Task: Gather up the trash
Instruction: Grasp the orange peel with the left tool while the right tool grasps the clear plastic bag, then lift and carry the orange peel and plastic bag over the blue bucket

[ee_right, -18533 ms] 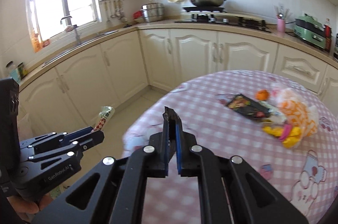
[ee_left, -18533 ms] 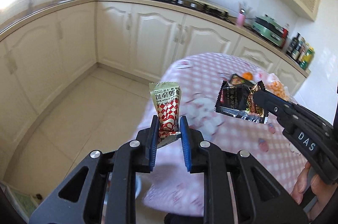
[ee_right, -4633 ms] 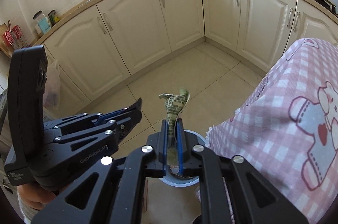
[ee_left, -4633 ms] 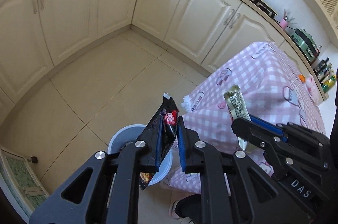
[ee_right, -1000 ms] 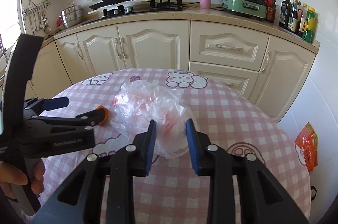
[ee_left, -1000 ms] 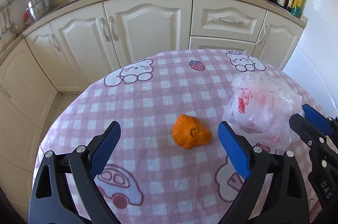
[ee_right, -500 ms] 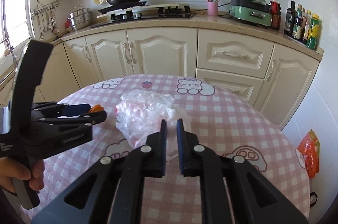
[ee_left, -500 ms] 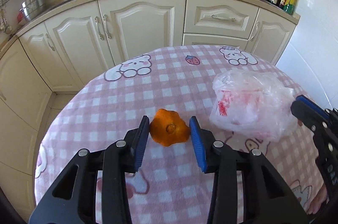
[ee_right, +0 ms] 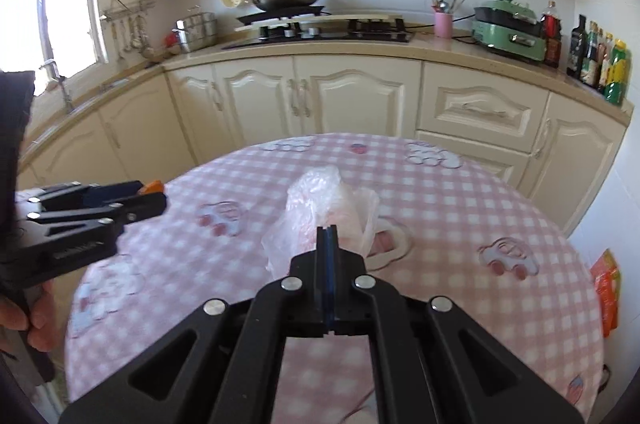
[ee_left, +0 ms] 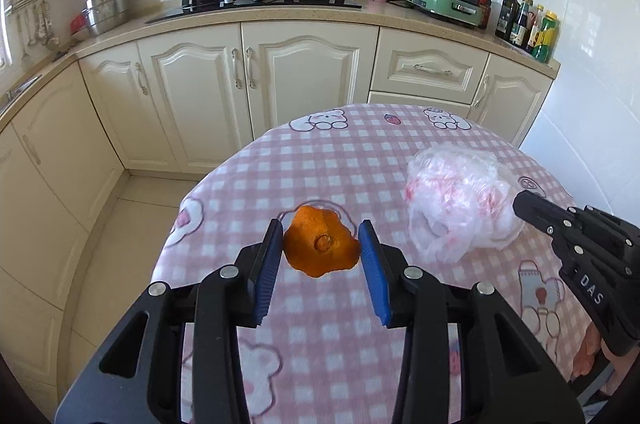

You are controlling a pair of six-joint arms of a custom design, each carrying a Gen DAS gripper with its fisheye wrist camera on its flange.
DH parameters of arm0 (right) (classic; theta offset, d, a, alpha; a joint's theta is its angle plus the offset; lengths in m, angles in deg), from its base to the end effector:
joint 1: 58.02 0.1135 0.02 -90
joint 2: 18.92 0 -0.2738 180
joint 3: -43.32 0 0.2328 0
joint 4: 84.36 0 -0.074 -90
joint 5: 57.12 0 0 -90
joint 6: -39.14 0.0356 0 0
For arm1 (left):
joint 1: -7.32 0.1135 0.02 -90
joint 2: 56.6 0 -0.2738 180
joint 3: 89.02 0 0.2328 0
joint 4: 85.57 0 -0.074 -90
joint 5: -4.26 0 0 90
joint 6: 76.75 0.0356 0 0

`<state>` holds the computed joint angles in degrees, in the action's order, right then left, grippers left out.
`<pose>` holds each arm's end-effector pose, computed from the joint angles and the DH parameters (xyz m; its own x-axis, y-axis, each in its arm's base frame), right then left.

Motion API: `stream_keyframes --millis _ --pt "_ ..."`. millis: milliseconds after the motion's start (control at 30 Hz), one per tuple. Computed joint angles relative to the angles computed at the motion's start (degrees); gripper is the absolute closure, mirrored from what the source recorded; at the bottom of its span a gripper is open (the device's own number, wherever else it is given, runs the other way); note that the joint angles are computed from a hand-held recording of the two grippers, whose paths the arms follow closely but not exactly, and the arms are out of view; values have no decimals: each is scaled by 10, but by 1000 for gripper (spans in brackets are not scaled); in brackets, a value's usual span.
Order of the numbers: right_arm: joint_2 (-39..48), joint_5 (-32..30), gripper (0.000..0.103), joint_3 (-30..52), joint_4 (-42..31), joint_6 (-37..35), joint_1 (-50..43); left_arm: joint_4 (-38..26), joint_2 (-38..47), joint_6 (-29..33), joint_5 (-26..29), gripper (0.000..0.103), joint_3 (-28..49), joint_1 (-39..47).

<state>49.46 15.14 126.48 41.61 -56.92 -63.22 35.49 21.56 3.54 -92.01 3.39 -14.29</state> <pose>0.2278 -0.0098 0.3592 -0.6109 -0.0454 -0.7904 -0.2144 0.9705 0.1100 0.2499 -0.0948 0.3619 -0.6940 0.0946 -0.7137 0.1794 0.9828 -0.0442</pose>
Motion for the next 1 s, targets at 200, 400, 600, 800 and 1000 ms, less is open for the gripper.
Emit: stream_keyframes --millis 200,400,600,800,1000 --pt "-45 38 41 -16 -11 58 39 -15 -84 2 12 66 -53 19" --pt "6 83 35 -27 -4 69 94 -13 -123 -1 29 66 -95 42" --pt "32 99 62 -61 22 90 127 -12 -158 2 26 66 -130 52" --pt "-31 149 68 -54 4 121 210 -22 -220 16 37 66 -156 100" --pt "-46 240 68 -6 -19 201 408 -59 -300 93 122 66 -174 258"
